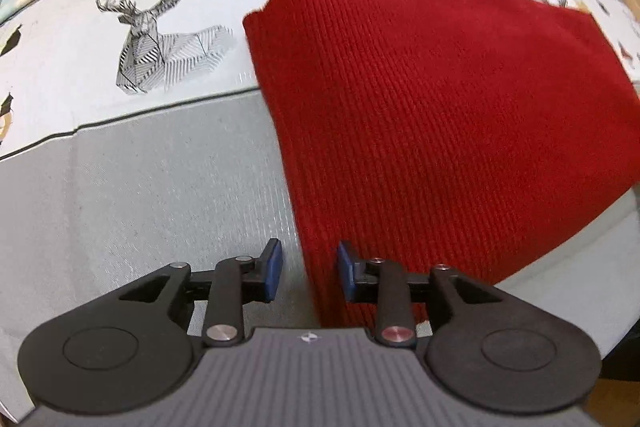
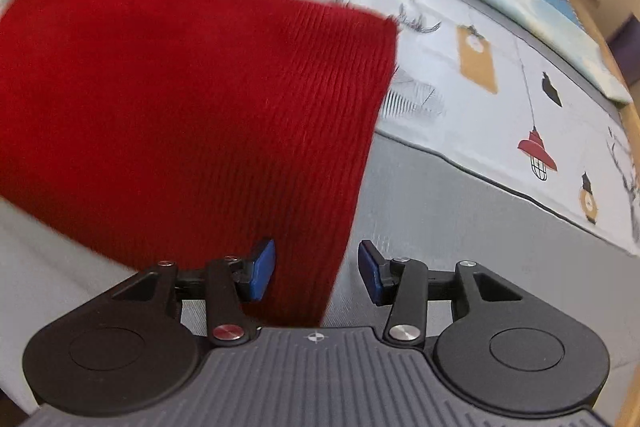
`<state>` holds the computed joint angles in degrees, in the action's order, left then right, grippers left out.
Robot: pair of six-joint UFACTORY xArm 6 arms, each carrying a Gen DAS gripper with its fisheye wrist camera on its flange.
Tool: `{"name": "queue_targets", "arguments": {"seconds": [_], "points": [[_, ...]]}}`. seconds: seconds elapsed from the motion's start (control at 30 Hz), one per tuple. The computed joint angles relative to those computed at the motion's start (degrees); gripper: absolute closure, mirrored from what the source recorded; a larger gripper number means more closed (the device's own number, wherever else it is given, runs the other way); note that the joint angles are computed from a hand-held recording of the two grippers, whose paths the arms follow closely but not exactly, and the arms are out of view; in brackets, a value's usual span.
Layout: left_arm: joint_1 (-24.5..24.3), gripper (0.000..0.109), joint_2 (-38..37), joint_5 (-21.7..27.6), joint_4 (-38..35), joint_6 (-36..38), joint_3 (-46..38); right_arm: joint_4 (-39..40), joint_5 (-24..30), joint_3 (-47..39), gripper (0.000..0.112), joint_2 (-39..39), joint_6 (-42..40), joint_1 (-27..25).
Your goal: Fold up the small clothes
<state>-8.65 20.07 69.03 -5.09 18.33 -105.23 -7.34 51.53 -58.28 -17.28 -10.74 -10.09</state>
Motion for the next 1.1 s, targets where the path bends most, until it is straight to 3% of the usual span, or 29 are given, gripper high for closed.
{"name": "queue_targets", "arguments": {"seconds": [0.23,0.9,1.03,1.1], "points": [[-0.35,0.045,-3.54,-4.69,0.9,-1.97,3.49,0.9,-4.19,0.74,0.064,-2.43,3.89,-0.89],[-0.86,0.042,-10.68,-11.82,3.7,-5.44,10.03,-0.34,-10.48,2.92,0.064,-8.48,7.82,-1.36],[-0.56,0.042,-12.13,-11.02,3.15,-5.63,8.74,1.44,-12.5,3.53,0.064,-10.02,8.84,-1.64],[-0.85,0.036,-13.42,-13.08,3.86,-5.59,9.15,1.54,-14.55,4.22,0.064,-10.82,11.02,-1.64]]}}
